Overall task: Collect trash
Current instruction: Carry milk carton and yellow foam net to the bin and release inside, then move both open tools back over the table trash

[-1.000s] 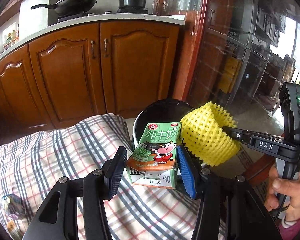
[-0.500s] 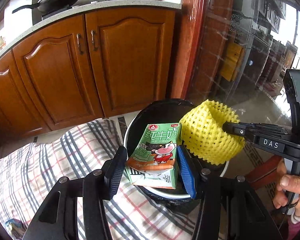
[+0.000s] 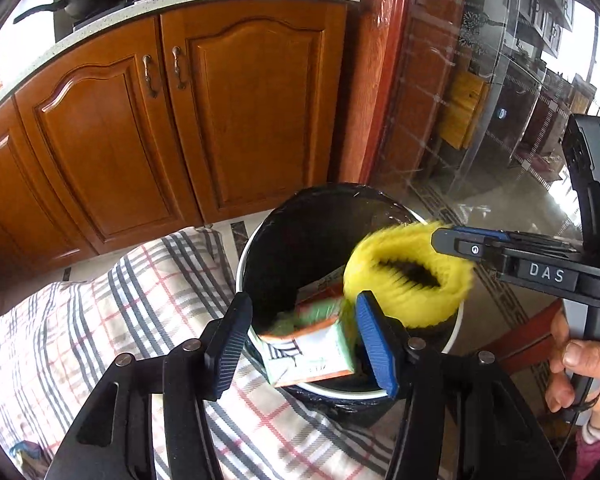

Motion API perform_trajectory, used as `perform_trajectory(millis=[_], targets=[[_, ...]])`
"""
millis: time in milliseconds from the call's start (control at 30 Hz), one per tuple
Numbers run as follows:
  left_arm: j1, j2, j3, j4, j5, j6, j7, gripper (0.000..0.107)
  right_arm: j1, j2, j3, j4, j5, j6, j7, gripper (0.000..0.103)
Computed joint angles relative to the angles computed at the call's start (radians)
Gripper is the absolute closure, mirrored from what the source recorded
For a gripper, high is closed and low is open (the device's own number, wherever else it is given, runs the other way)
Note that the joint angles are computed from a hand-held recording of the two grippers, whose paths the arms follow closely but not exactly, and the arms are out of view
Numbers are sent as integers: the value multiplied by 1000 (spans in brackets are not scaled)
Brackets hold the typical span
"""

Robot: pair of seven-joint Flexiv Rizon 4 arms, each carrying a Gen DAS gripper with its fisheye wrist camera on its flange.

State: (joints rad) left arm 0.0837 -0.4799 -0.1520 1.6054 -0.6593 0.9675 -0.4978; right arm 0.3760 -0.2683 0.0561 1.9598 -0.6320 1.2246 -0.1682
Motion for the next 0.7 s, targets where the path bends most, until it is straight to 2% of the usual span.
perform_trajectory(millis=[33,233,333,533,700], targets=[[3,3,-2,3,-6,-2,0,51,1,2,-3,6,-5,10,10,63],[33,35,-6,48,-81,-11,24,51,14,31,-20,39,-79,35,103,62],[53,64,-1,97,-149,-13,47,48,20,48,-36,67,-166,76,201,60],[85,147,40,237,-325,-13,116,47,22,62,-96,110,-536,215,573,50],[101,192,107,301,-354,-51,131,47,1,45,-82,83,-792,258,833,44]])
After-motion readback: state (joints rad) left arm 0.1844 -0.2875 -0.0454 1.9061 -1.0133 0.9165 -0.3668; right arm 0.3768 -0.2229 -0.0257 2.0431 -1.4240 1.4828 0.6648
